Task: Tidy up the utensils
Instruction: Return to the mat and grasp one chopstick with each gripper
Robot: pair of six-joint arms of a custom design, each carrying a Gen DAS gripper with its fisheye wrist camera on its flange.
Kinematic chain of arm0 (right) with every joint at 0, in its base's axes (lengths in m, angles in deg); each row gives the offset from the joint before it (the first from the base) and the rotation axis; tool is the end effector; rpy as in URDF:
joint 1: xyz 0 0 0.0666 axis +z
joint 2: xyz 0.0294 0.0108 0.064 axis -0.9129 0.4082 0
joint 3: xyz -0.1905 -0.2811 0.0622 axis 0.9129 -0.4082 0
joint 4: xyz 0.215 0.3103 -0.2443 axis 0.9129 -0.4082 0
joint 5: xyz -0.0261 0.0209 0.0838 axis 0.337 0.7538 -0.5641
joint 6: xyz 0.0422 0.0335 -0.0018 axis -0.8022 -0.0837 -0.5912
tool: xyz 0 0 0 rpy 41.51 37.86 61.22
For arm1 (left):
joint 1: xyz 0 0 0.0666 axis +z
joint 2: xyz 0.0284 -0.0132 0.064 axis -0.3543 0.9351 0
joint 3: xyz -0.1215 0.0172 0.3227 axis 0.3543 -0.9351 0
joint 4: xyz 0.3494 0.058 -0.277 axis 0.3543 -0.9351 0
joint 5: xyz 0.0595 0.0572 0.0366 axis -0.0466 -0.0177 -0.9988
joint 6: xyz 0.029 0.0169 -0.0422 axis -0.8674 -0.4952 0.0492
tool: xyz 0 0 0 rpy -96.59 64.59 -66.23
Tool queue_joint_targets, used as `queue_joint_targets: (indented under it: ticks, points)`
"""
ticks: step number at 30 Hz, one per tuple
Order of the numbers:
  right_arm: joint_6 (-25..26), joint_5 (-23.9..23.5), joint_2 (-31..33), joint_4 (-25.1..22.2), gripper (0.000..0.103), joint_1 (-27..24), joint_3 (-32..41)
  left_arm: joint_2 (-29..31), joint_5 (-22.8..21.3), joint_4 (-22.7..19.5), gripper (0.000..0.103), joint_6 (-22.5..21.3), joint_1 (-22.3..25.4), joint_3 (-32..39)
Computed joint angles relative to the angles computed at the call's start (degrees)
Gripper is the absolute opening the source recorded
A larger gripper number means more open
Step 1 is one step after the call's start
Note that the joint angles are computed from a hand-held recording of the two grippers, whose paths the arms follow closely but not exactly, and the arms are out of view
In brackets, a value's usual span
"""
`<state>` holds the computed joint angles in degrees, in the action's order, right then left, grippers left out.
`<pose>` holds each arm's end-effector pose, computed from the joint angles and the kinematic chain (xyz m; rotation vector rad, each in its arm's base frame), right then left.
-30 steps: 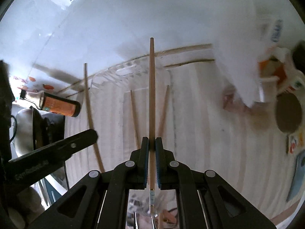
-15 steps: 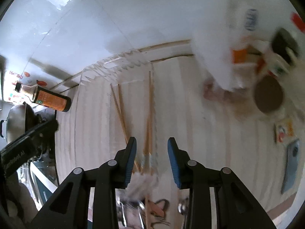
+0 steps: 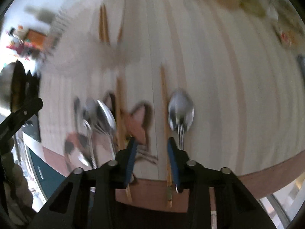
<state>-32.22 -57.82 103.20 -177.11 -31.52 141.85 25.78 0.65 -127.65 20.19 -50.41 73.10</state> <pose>0.5027 0.3535 0.3752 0.2215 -3.0929 -0.4163 0.4518 -0.2519 0.4270 -0.4305 2.9269 0.0621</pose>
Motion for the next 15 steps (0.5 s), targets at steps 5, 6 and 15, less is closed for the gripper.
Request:
queue_joint_targets:
  ticks: [5,6,15]
  points:
    - [-0.3,6.1,-1.9,2.3,0.018,1.7,-5.2,0.6,1.6,1.2,0.101,0.2,-2.4,-0.1]
    - [0.2,8.3,-1.7,1.6,0.010,2.0,-5.1,0.4,3.0,2.0,0.099,0.1,-2.9,-0.3]
    - [-1.8,11.9,-7.0,1.5,0.007,-1.7,-11.9,6.7,16.2,5.8,0.038,-3.9,-7.5,3.2]
